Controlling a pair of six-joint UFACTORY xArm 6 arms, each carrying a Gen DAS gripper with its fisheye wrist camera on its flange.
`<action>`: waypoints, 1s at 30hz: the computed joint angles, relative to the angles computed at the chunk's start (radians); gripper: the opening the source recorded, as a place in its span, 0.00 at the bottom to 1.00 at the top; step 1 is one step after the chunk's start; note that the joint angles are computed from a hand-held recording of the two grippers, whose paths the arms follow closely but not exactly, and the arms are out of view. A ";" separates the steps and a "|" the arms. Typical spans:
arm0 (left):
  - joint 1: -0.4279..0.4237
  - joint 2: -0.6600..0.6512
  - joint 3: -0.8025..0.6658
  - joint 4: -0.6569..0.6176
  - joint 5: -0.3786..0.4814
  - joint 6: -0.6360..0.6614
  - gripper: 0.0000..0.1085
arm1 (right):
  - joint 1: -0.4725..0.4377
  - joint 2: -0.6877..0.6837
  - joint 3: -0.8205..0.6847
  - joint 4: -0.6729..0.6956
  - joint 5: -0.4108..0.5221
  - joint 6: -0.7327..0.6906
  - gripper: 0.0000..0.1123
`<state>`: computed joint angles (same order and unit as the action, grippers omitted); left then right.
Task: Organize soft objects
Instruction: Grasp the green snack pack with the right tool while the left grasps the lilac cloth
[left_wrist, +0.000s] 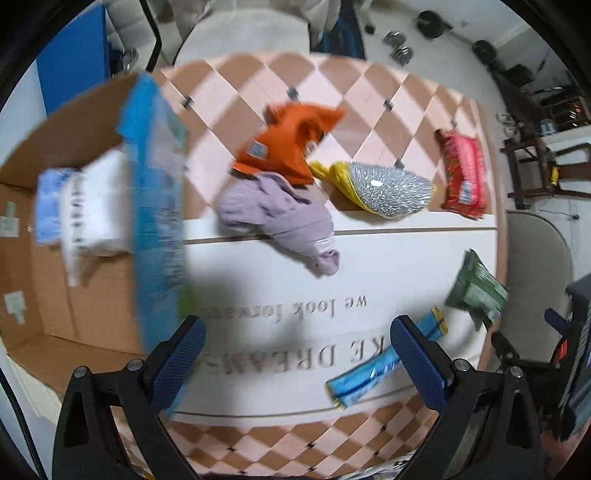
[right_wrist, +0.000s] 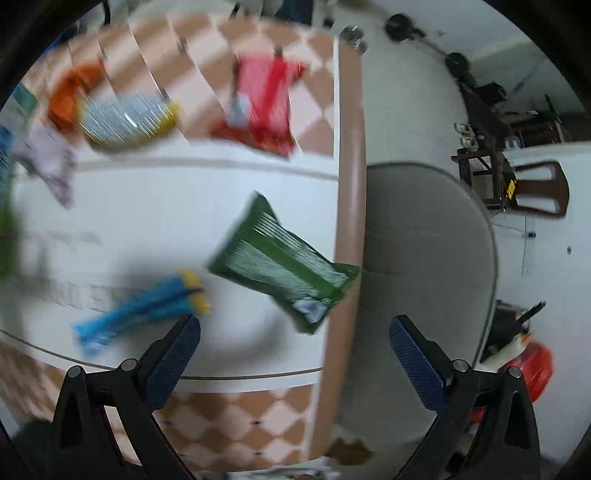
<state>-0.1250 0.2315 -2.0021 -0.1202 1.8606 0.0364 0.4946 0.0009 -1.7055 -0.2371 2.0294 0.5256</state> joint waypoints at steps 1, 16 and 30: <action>-0.014 0.008 0.015 0.004 -0.010 -0.027 0.94 | -0.016 -0.014 0.048 -0.002 -0.020 -0.038 0.92; 0.028 0.096 0.040 -0.076 -0.087 -0.278 0.94 | -0.365 -0.134 0.397 0.413 -0.315 0.001 0.50; -0.006 0.056 0.161 0.089 -0.145 -0.147 0.41 | -0.368 -0.122 0.388 0.389 -0.366 0.062 0.41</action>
